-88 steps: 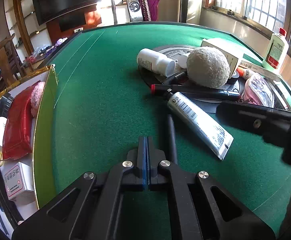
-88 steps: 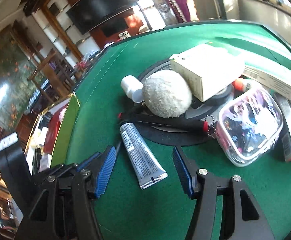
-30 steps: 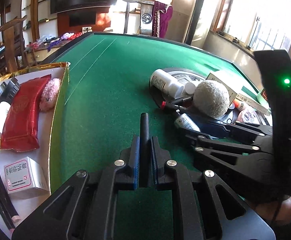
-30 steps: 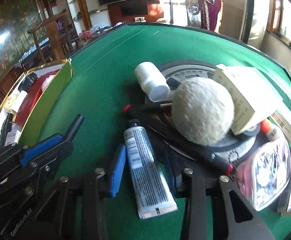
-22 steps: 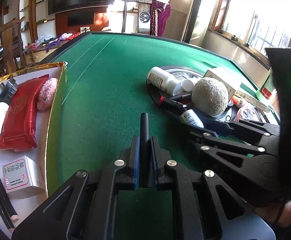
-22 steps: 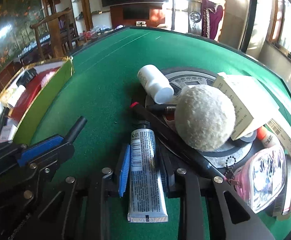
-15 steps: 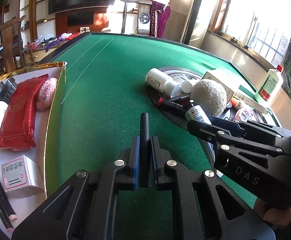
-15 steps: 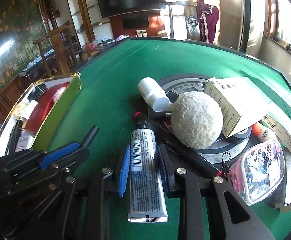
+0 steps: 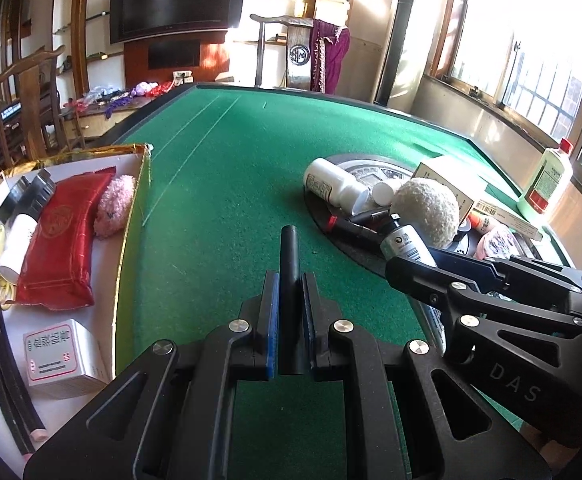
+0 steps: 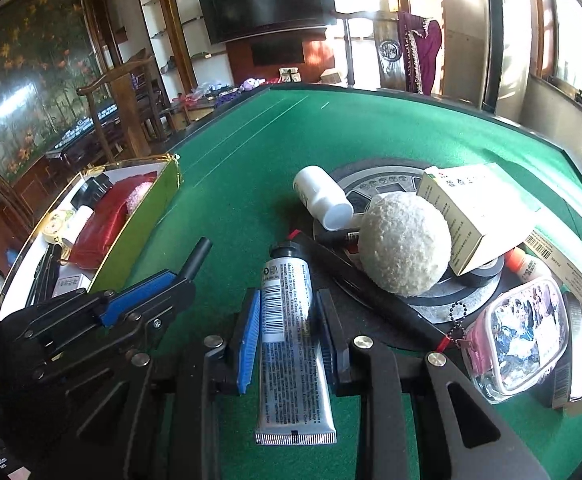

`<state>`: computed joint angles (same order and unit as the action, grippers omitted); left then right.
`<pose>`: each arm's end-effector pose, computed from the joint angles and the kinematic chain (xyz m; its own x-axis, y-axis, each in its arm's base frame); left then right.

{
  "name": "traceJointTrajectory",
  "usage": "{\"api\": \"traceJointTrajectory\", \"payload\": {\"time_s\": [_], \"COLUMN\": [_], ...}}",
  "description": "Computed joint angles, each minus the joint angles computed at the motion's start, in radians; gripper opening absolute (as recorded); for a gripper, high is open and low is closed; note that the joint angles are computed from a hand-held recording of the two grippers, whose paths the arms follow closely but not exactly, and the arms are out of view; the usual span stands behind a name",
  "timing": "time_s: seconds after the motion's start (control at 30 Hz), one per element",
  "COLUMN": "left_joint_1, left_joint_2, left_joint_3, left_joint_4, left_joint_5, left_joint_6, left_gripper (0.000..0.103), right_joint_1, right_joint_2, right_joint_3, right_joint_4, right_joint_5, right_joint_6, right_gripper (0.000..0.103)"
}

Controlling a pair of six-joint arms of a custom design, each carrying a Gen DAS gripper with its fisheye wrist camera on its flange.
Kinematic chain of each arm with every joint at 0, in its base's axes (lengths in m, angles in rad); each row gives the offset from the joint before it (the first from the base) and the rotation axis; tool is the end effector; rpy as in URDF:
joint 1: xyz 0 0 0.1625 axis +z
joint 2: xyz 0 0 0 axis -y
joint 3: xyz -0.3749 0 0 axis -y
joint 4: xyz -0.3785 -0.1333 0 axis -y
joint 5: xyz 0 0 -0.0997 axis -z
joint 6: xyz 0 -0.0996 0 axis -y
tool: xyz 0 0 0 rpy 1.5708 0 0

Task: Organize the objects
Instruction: 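Carry the black marker and silver tube over the white tray with both tools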

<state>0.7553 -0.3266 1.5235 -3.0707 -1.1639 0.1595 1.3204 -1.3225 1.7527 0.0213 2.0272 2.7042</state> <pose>-0.3299 -0.5479 -0.1271 -0.5961 0.6841 -0.4203 0.7997 0.5526 -0.2346 -0.0306 -0.4805 0.2393 -0.7446 0.3705 0.5553 -0.2288 0.6399 -0.7336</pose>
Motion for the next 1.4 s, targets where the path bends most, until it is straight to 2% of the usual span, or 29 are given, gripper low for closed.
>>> {"api": "traceJointTrajectory", "payload": {"time_s": [0.17,0.63,0.9,1.4], "left_joint_1": [-0.010,-0.001,0.019,0.070], "left_joint_2": [-0.010,-0.084,-0.126,-0.191], "left_joint_3": [0.020,0.097,0.140,0.199], "left_joint_4": [-0.037,-0.108,-0.149,-0.227], "left_joint_5": [0.022,0.005,0.005,0.050], "left_joint_6": [0.007,0.003,0.000,0.011], "left_gripper": [0.010,0.010,0.010,0.010], "right_joint_1": [0.011,0.060,0.096,0.166], "right_joint_2": [-0.015,-0.009,0.027,0.134], "right_joint_3": [0.016,0.035,0.028,-0.037], "right_joint_4": [-0.010,-0.048,-0.062,-0.072], "right_joint_5": [-0.008,-0.013,-0.013,0.012], "right_joint_6": [0.005,0.035,0.051,0.046], "right_gripper": [0.027,0.027,0.027,0.027]}}
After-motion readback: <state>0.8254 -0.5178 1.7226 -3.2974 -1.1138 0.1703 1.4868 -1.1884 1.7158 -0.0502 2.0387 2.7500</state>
